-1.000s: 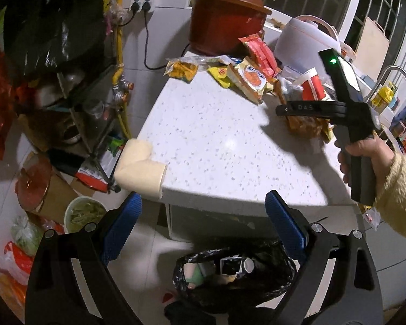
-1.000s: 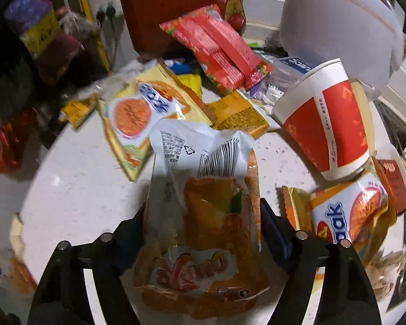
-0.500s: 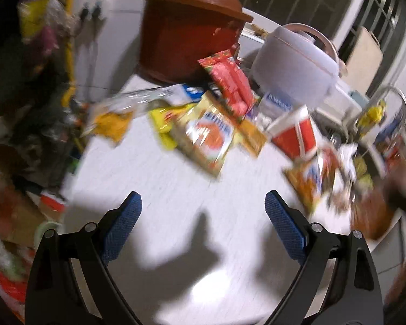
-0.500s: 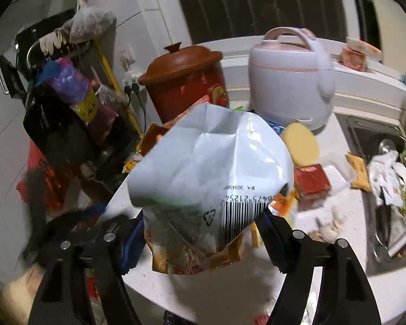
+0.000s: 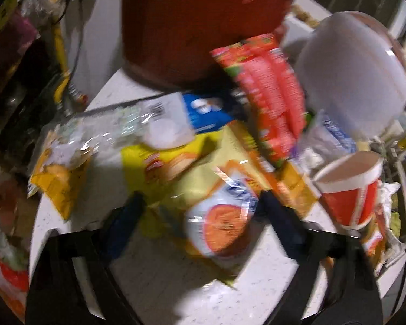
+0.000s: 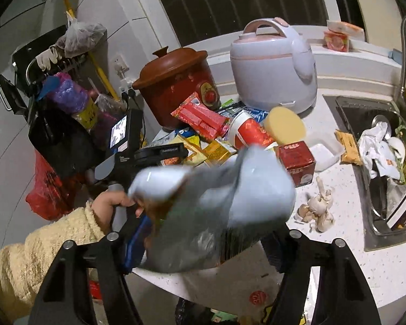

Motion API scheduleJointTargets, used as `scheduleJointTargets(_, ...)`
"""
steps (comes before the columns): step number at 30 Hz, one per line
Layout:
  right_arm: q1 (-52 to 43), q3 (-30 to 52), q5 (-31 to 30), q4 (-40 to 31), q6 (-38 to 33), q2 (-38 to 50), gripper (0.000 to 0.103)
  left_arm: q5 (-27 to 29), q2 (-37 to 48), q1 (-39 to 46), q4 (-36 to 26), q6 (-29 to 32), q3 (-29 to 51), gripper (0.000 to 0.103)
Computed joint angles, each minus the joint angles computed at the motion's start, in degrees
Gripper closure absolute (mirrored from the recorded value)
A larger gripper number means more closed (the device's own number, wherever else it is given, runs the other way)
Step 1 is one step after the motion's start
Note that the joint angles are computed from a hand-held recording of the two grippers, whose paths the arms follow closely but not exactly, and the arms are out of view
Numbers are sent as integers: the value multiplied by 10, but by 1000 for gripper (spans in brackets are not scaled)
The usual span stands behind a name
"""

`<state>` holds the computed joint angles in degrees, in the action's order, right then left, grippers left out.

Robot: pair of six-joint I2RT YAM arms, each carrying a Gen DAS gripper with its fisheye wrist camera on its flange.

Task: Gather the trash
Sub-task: 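Grasp the clear bag of orange snacks with the right tool while the left grasps a small yellow packet, then lower the clear snack bag and yellow packet into the black bag and release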

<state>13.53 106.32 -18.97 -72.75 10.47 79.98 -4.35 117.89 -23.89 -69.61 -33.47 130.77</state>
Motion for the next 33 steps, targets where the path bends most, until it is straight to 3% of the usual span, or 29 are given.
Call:
scheduleJointTargets(2, 4, -2, 1, 5, -1, 1, 38, 19, -40, 3, 53, 7, -63, 51)
scheduleJointTargets(3, 8, -1, 2, 7, -2, 3, 38, 44, -51, 8, 74, 6, -81, 66)
scheduleJointTargets(6, 15, 2, -2, 12, -4, 10, 43, 53, -69, 9, 90, 3, -104, 71)
scheduleJointTargets(9, 22, 2, 1, 24, 3, 14, 46, 61, -104, 5, 119, 1, -132, 88)
scheduleJointTargets(13, 24, 17, 0, 34, 10, 21, 48, 72, -117, 0, 104, 18, -102, 89)
scheduleJointTargets(20, 17, 85, -36, 8, 6, 34, 48, 100, -241, 4, 119, 35, -179, 89)
scheduleJointTargets(24, 29, 120, -67, -37, -17, 28, 48, 108, -343, -5, 75, 63, -229, 89)
scheduleJointTargets(27, 58, 121, -83, -81, -38, 11, 48, 78, -431, -44, -1, 69, -269, 89)
scheduleJointTargets(30, 107, 74, -77, -122, -53, -17, 48, 53, -512, -108, -86, 25, -323, 89)
scheduleJointTargets(33, 166, -27, -63, -140, -53, -60, 48, 10, -563, -210, -139, -73, -379, 89)
